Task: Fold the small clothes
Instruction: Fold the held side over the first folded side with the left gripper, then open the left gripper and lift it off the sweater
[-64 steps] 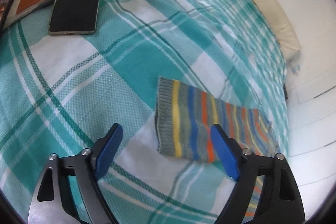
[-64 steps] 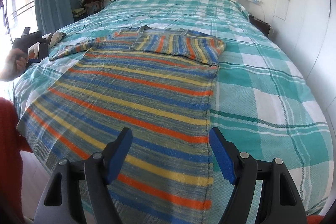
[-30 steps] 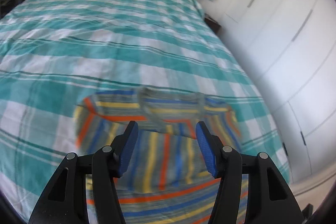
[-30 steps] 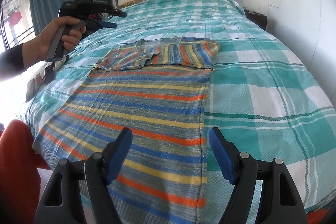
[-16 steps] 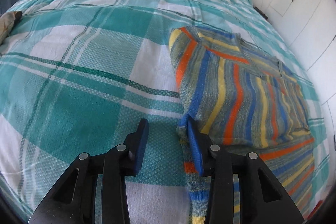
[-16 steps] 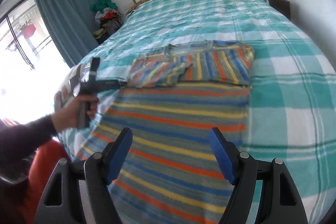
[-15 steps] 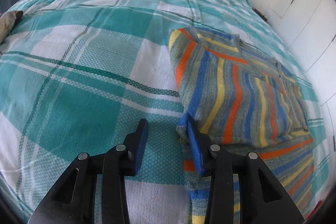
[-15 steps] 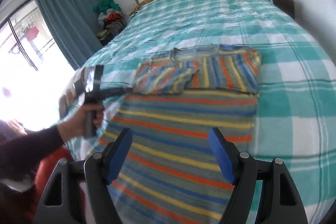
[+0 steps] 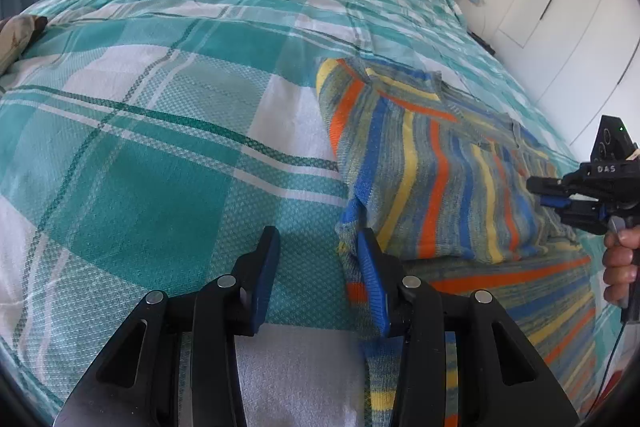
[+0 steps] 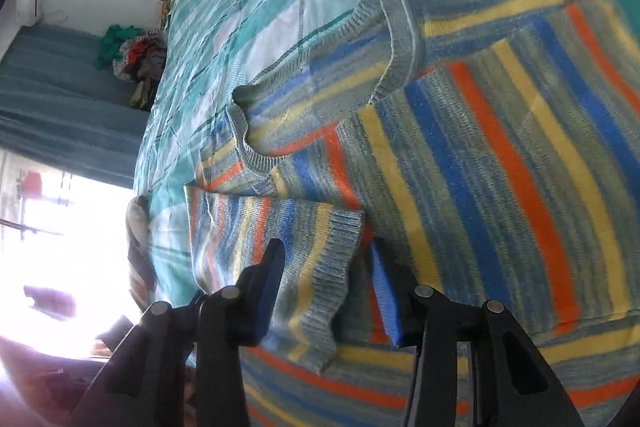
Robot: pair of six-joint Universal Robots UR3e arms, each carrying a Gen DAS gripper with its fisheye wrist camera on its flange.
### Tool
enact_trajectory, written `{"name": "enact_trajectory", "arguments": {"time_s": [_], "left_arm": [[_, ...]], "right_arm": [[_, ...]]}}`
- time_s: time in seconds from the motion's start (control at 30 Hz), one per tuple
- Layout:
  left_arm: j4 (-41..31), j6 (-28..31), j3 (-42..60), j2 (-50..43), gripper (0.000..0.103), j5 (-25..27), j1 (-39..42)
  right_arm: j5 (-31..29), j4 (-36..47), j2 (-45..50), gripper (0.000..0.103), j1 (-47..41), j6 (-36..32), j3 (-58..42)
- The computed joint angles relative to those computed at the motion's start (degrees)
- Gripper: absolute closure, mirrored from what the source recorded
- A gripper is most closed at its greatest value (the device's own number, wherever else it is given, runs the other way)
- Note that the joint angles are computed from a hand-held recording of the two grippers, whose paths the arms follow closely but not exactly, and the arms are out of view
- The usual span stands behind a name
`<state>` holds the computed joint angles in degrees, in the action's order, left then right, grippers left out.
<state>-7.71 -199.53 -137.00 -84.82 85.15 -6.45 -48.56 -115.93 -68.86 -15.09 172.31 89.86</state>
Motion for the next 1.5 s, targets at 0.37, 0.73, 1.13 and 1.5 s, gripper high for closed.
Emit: {"name": "enact_trajectory", "arguments": {"time_s": [0.37,0.73,1.13,1.5], "left_arm": [[-4.33,0.3,3.19,-0.04,0.046,4.03,-3.97],[-5.71,-0.68,7.42,-3.78,0.053,7.88,-8.37],[-7.21,-6.41,4.85,-0.24,0.094,7.88,-6.58],[-37.59,-8.5,9.48,20.38,0.03,22.57,-19.64]], "right_arm": [[-12.07,-9.74,-1.77,0.092,4.46,-1.71,0.56],[-2.72,-12.3,-19.17,0.08,0.81,-14.38,17.2],[-8.82,-12.01,-20.12,0.076,1.24,-14.13,22.34],[-3.13,28.75,-64.7,0.043,-30.84,-52.29,37.12]]}}
